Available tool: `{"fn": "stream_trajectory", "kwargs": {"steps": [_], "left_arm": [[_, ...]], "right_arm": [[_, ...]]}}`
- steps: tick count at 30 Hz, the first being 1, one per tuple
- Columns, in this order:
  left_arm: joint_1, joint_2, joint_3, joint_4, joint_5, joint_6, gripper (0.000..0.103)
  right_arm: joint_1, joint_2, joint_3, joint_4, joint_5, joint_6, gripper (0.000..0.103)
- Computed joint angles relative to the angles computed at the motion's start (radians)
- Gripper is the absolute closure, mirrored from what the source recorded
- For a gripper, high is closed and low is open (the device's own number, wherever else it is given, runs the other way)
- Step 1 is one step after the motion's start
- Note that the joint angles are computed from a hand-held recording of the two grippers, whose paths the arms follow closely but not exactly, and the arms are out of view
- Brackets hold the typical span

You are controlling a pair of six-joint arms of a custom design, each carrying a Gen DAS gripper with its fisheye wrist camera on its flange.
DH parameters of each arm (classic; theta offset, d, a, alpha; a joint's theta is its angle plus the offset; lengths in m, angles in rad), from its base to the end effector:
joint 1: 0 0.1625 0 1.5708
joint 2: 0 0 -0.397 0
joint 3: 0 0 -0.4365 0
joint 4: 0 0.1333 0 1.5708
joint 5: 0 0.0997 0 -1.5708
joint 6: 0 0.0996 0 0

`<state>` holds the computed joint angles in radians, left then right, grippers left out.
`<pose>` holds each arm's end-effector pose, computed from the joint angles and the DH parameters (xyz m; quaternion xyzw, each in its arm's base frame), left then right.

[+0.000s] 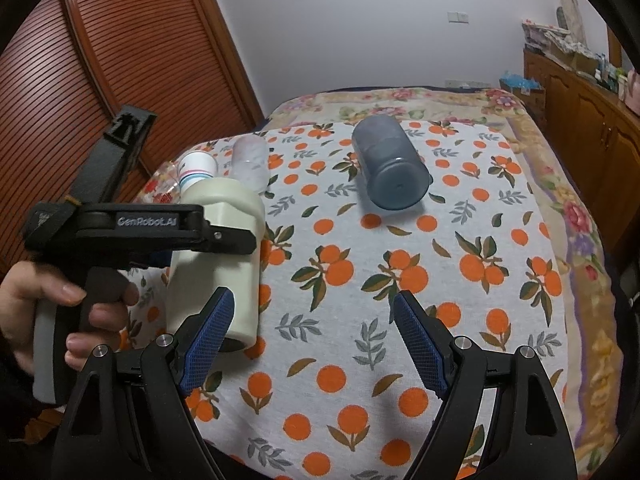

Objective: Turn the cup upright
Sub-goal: 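Rotate the tumbler with the left tool until its opening faces up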

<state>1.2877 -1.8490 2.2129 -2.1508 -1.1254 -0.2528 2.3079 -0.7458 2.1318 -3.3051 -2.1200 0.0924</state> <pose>0.0531 -0.4482 0.3225 -0.0091 0.9699 -0.1596 0.1839 0.3926 -0.3115 -0.0430 0.2557 -0.9140 0.2603 0.1772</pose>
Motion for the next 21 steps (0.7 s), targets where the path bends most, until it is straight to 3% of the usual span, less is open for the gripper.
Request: {"fn": "stream_trajectory", "kwargs": {"steps": [6,8,14,21], "left_arm": [[0.022,0.025,-0.038,0.023,-0.036,0.056,0.014],[0.028,0.03,-0.047,0.019,-0.054,0.07,0.02],[-0.004,-0.003,-0.016,-0.029,0.042,0.165,0.022],[-0.032,-0.086,0.031,-0.119,0.052,0.285,0.023]], "right_arm": [[-0.007,0.001,0.008,-0.002,0.009,0.011,0.019],[-0.009,0.002,0.009,0.0,0.012,0.014,0.019],[-0.011,0.004,0.013,0.001,0.011,0.019,0.019],[-0.012,0.013,0.008,0.005,0.009,0.025,0.019]]}}
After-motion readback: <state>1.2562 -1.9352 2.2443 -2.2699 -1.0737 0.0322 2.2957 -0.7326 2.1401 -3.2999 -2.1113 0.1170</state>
